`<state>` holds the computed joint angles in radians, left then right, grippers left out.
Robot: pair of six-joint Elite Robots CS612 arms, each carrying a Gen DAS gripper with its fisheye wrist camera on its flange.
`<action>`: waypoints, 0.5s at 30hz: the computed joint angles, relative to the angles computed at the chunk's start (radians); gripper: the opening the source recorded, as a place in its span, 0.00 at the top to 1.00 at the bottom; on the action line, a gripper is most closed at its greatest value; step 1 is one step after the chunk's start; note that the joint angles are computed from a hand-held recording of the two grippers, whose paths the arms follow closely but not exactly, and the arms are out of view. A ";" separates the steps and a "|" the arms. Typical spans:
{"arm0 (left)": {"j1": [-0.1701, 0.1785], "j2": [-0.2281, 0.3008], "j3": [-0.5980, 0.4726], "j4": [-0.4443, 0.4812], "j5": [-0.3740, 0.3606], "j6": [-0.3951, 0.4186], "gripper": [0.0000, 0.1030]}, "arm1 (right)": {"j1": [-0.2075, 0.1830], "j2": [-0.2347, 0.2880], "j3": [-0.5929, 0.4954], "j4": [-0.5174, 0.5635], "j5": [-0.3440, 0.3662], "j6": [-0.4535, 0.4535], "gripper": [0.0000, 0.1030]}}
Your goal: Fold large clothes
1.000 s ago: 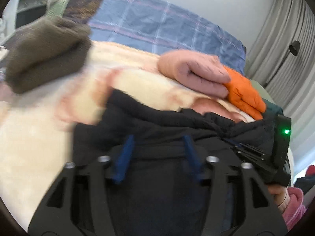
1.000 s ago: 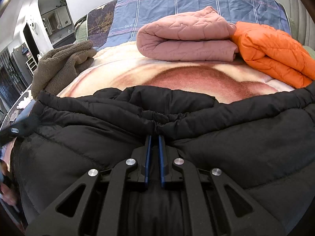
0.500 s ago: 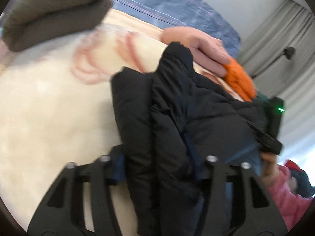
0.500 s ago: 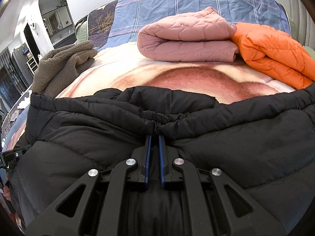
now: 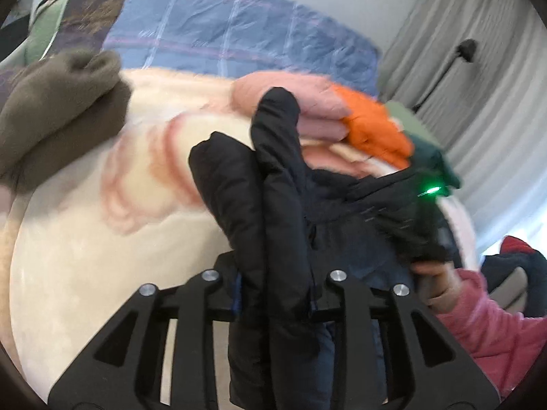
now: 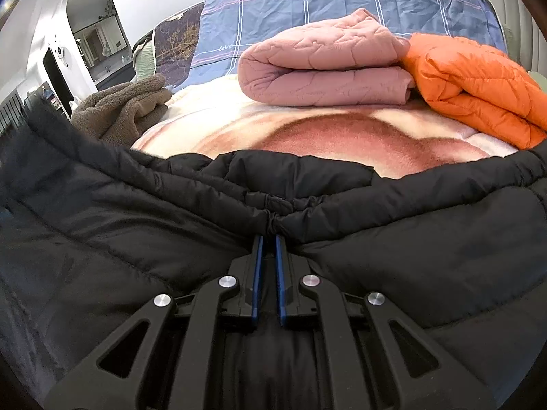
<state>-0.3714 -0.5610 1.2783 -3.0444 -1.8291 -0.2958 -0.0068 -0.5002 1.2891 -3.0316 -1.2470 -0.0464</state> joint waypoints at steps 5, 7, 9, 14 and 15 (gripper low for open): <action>0.031 0.043 0.002 0.014 -0.058 -0.117 0.54 | -0.001 -0.001 0.001 -0.001 0.003 -0.005 0.93; 0.041 0.054 0.012 -0.019 -0.102 -0.162 0.42 | -0.001 0.000 -0.001 -0.001 0.004 -0.005 0.93; 0.049 0.064 0.016 -0.038 -0.136 -0.186 0.39 | -0.001 -0.001 0.000 -0.001 0.003 -0.005 0.93; 0.051 0.063 0.037 -0.080 -0.171 -0.197 0.40 | 0.000 -0.001 0.000 -0.001 0.001 -0.005 0.92; 0.055 0.066 0.038 -0.098 -0.196 -0.197 0.64 | 0.000 -0.001 0.001 -0.001 0.000 -0.005 0.92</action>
<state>-0.3165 -0.4954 1.3163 -3.1423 -2.0254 -0.4928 -0.0067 -0.5015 1.2897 -3.0327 -1.2471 -0.0517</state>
